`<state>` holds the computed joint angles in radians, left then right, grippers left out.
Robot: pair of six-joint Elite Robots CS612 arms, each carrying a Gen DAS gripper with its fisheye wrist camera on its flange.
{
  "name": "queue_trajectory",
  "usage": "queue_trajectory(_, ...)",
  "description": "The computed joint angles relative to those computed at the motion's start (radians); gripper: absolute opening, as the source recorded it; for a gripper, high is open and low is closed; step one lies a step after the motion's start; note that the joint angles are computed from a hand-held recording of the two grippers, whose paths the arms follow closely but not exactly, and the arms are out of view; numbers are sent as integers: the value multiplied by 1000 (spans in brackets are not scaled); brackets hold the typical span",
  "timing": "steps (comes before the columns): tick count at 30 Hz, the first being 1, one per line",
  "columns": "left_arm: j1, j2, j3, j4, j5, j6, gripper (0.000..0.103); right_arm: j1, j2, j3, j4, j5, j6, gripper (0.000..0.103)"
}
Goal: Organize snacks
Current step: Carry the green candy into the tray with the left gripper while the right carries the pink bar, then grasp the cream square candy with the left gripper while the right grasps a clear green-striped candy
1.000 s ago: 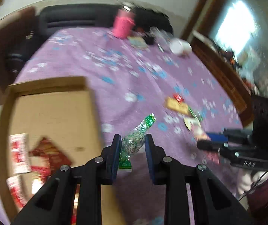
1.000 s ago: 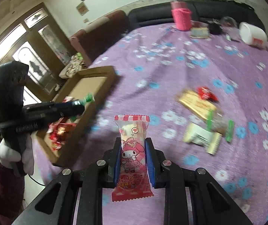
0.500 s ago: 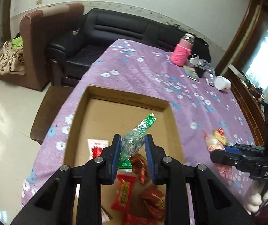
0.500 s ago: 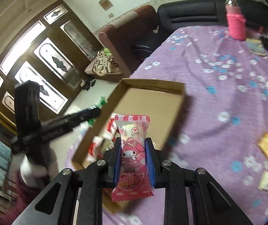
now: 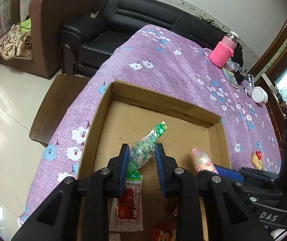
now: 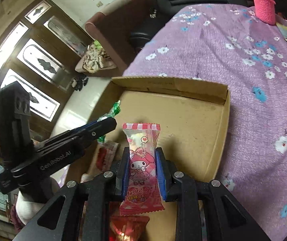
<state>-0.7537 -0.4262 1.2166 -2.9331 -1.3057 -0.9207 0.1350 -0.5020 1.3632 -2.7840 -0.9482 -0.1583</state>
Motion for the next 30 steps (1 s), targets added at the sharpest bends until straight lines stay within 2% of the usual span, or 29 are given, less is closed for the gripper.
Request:
queue_trajectory(4,3,2,3,-12,-1,-13,26,6,18,-21,-7,-34,14,27)
queue_trajectory(8,5,-5,22,-46,-8,-48,55,4,18,-14,-32,-35,24,28)
queue_trajectory(10,-1,-15,40,-66,11,-54,57,2,9,4,-63,-33,20,32)
queue_trajectory(13,-14,-35,65,-95,37,-61,65,-6,-10,38,-113,-25,25,34)
queue_trajectory(19,-67,-82,118,-160,144,-34,77,-44,-58,136,-211,18,29,34)
queue_trajectory(25,-135,-95,118,-243,261,75,81,-84,-97,233,-325,7,49,34)
queue_trajectory(27,-162,-94,111,-270,311,114,85,-102,-105,263,-365,4,59,34)
queue_trajectory(30,-193,-85,95,-320,337,156,94,-138,-116,307,-430,-7,83,34)
